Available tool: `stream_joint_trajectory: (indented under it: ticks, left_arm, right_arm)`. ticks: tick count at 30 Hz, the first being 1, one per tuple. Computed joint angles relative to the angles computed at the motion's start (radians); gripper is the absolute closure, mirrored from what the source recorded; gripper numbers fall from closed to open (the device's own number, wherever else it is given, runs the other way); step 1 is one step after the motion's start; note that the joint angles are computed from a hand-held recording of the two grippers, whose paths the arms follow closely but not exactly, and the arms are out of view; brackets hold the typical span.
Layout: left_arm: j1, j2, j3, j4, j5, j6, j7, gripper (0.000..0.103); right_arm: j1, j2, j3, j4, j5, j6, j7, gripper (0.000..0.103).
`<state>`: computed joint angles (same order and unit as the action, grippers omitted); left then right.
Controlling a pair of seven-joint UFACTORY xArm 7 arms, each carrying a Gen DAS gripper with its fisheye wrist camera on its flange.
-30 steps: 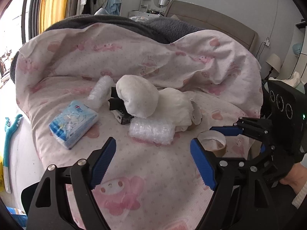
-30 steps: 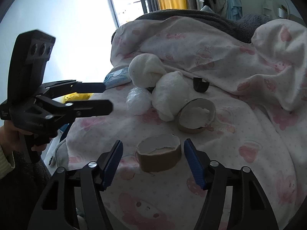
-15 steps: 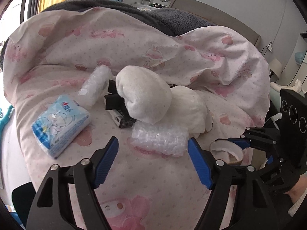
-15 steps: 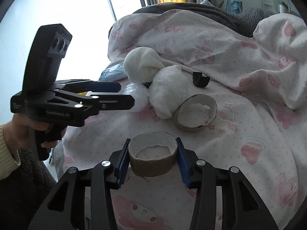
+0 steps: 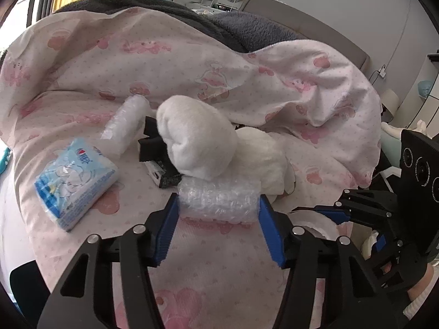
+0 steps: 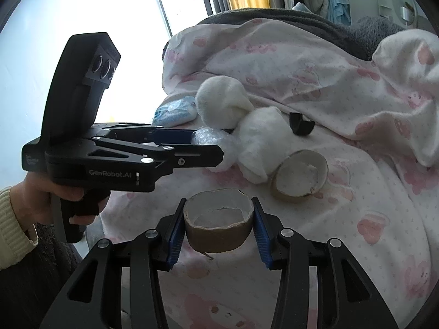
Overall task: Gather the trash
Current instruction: 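Carry both held items over the teal bin and open the left tool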
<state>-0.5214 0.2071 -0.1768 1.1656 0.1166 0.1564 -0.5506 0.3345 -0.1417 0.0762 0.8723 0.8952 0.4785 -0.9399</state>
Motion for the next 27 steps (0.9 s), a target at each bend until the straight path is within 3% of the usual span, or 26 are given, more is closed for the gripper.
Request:
stream_joint_trajectory:
  ticks: [3, 8, 13, 17, 21, 27]
  left_arm:
    - [-0.029, -0.040, 0.039, -0.033, 0.068, 0.011, -0.063, 0.043]
    - [-0.011, -0.123, 0.045, -0.117, 0.175, 0.017, -0.154, 0.043]
    - [0.051, -0.220, 0.027, -0.217, 0.377, -0.011, -0.376, 0.043]
    - [0.129, -0.296, -0.024, -0.272, 0.542, 0.067, -0.514, 0.043]
    - [0.206, -0.371, -0.065, -0.341, 0.575, 0.105, -0.564, 0.043]
    - [0.281, -0.440, -0.093, -0.424, 0.522, 0.166, -0.550, 0.043]
  right_arm:
    - [0.005, -0.001, 0.006, 0.003, -0.001, -0.004, 0.007, 0.057]
    - [0.020, 0.002, 0.017, 0.017, -0.003, -0.015, 0.033, 0.057]
    - [0.042, 0.017, 0.031, 0.046, 0.022, -0.034, 0.052, 0.057]
    - [0.060, 0.035, 0.048, 0.078, 0.043, -0.046, 0.068, 0.057]
    - [0.079, 0.056, 0.072, 0.110, 0.053, -0.058, 0.083, 0.057]
    - [0.100, 0.100, 0.105, 0.161, 0.031, -0.076, 0.120, 0.057]
